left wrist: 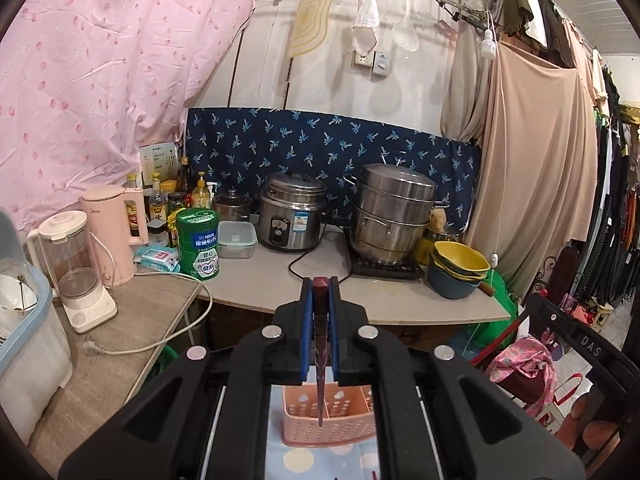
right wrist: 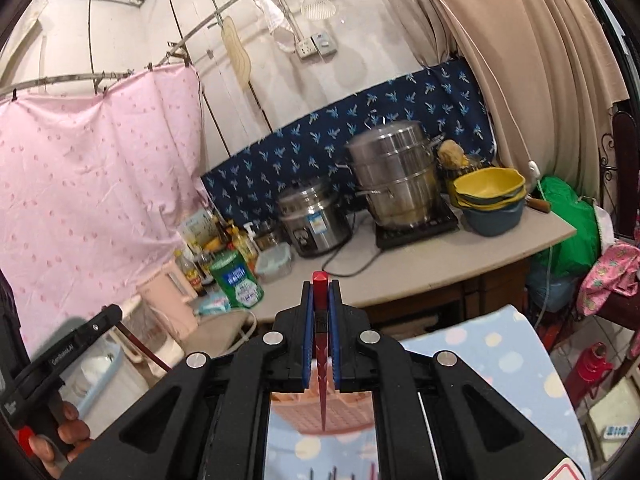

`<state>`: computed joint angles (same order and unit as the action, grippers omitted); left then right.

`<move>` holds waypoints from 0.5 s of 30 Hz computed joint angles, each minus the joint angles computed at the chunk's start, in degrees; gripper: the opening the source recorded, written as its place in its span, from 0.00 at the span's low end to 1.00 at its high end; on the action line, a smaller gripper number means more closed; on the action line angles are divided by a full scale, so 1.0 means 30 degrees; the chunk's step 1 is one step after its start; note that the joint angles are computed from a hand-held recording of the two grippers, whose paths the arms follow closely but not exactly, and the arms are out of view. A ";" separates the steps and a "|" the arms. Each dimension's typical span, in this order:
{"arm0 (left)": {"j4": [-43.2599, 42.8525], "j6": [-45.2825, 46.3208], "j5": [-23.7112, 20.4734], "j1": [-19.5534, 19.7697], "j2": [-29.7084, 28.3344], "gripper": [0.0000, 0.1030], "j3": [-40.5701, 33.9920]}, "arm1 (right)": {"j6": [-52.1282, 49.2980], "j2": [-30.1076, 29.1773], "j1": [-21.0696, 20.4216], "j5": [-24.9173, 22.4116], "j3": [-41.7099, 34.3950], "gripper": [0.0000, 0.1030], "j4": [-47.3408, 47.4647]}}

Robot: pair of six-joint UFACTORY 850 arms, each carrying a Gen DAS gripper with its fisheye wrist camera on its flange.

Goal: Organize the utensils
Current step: 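Lift both chopsticks upright and lower them into the pink caddy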

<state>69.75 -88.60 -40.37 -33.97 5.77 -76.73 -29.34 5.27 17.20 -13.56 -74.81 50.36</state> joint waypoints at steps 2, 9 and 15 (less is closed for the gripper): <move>0.0385 -0.0173 0.0099 0.0242 -0.0386 0.07 -0.0181 | 0.0175 -0.0743 0.0308 0.0653 -0.0704 0.07 -0.0198; 0.0188 -0.0060 0.1316 0.1251 -0.1461 0.07 -0.0161 | -0.1124 -0.3118 0.0813 0.1012 -0.2377 0.07 0.1366; -0.0138 -0.0391 0.2322 0.1963 -0.1933 0.07 0.0561 | -0.1428 -0.4259 0.1008 0.0552 -0.2436 0.07 0.1495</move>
<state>69.34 -89.77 -33.40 -28.08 -0.03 -75.05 -33.63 -7.51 20.22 -11.90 -82.12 54.84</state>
